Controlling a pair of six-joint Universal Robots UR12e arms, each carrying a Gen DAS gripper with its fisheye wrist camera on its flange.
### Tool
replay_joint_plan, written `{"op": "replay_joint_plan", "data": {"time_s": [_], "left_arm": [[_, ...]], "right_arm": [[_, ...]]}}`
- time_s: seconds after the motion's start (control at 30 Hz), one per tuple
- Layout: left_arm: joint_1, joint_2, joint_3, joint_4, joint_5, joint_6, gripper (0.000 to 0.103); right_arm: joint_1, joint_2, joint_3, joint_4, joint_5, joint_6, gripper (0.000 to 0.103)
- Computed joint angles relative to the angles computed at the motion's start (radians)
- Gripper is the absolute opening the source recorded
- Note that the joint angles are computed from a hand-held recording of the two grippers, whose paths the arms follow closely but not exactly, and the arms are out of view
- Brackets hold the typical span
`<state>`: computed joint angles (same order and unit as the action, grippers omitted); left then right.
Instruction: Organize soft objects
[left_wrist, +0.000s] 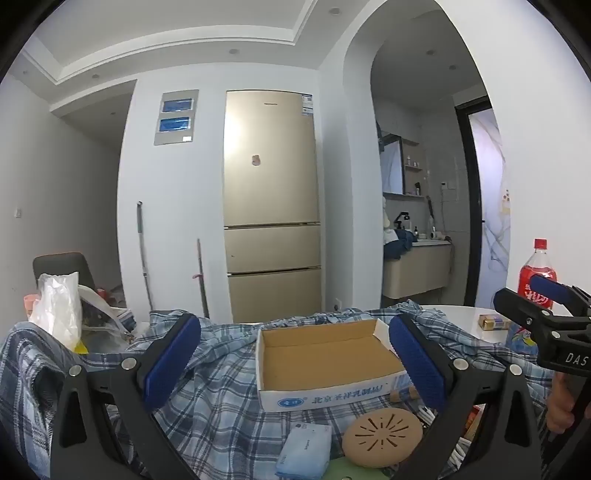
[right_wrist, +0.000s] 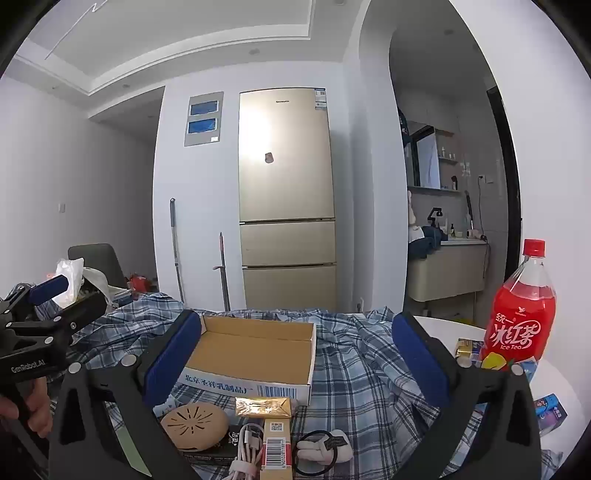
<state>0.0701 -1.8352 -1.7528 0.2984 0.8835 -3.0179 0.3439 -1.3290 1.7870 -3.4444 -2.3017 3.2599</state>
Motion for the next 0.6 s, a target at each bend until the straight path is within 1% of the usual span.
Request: {"op": "replay_joint_plan", "data": {"time_s": [0.17, 0.2, 0.3, 0.37, 0.4, 0.47, 0.6], "left_arm": [[-0.012, -0.001, 0.003, -0.005, 0.037, -0.006, 0.103], [-0.01, 0.002, -0.008, 0.027, 0.024, -0.016, 0.103], [-0.011, 0.003, -0.013, 0.034, 0.047, -0.021, 0.103], [-0.009, -0.001, -0.007, 0.015, 0.038, -0.015, 0.103], [-0.008, -0.001, -0.008, 0.013, 0.032, -0.011, 0.103], [-0.004, 0.0, -0.01, 0.011, 0.012, -0.006, 0.103], [-0.004, -0.002, -0.003, 0.001, -0.001, 0.006, 0.103]], "right_arm": [[0.0, -0.004, 0.003, 0.011, 0.003, 0.002, 0.103], [0.0, -0.005, 0.004, 0.011, 0.004, 0.001, 0.103], [0.0, -0.01, 0.009, 0.018, 0.004, 0.008, 0.103], [-0.001, -0.013, 0.014, 0.015, 0.002, 0.011, 0.103], [0.001, 0.0, 0.0, 0.003, -0.01, 0.0, 0.103], [0.005, 0.001, -0.002, 0.003, -0.029, 0.005, 0.103], [0.009, -0.001, 0.001, -0.018, -0.024, -0.008, 0.103]]}}
